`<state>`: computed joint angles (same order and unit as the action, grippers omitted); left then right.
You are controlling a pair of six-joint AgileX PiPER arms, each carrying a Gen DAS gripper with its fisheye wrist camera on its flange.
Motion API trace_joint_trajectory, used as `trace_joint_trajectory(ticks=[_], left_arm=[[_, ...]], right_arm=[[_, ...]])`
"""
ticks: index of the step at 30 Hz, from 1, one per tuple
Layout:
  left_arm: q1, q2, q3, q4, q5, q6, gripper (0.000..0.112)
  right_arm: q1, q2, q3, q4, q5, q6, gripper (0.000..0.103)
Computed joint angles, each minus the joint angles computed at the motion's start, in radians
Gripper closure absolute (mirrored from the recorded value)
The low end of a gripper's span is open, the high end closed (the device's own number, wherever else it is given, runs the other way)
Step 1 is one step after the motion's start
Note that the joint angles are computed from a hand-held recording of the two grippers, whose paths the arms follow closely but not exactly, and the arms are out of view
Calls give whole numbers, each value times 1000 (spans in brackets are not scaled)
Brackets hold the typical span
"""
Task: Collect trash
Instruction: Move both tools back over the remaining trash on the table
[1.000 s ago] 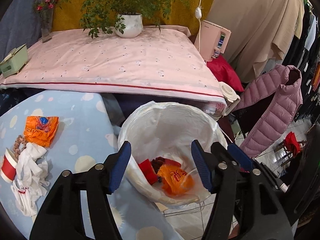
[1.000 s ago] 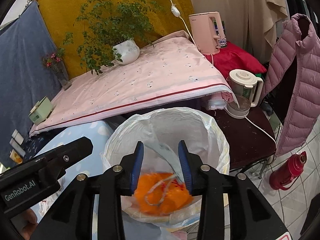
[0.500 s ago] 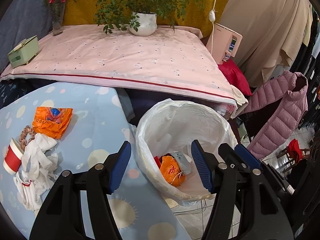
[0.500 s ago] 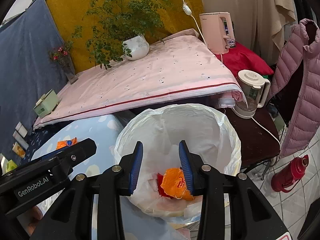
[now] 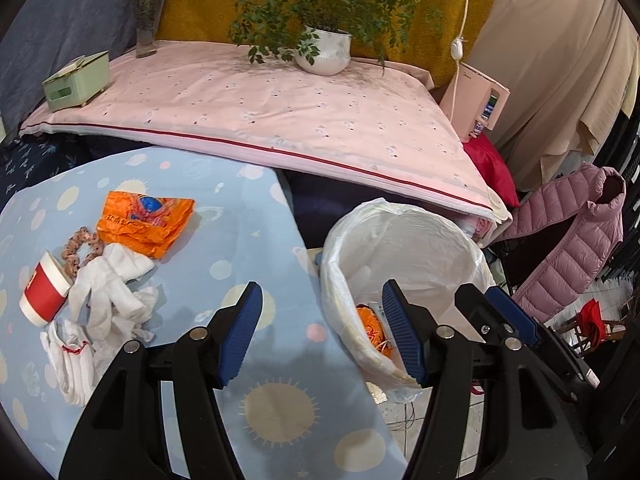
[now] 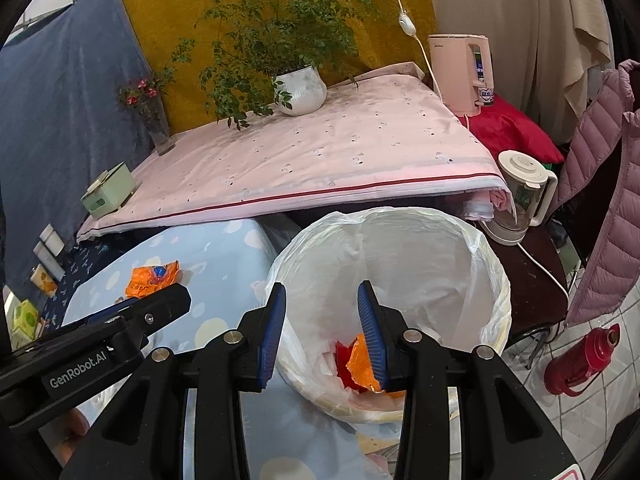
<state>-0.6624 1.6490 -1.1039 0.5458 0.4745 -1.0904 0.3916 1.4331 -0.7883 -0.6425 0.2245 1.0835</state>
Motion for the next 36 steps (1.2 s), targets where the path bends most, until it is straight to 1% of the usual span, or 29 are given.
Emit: trace_joint_trajectory(ticks=[8,12,18,21,24,25,27,30,32,36], left_arm=[[72,-80,122,12,-32,-31,53],[121,-119,191,14,-49,-42,53],[223,-180,310,-6,-83,-27,53],[284,-208,375,-6,-101,-23,49],[357,-233,439,-33,-126,21,47],[373,-236,455,-25,-130,16,45],[417,-245,498,-2,-146,4,44],[494,-252,548,-47,-177,71,42],[553,-254,576,-112,-198,152,40],[653,-245,609,-253,-241,330,38]], right_arm=[[90,30,-41,-64,35,76,66],[146,54,-66,-106,54,127,63],[219,99,-108,-122,71,149,62],[257,123,-129,-125,78,156,62],[301,162,-159,-116,82,153,62],[316,174,-169,-112,85,151,62],[343,202,-193,-96,89,135,62],[377,246,-234,-41,90,80,62],[395,274,-255,-14,85,56,57],[430,347,-316,84,82,-43,55]])
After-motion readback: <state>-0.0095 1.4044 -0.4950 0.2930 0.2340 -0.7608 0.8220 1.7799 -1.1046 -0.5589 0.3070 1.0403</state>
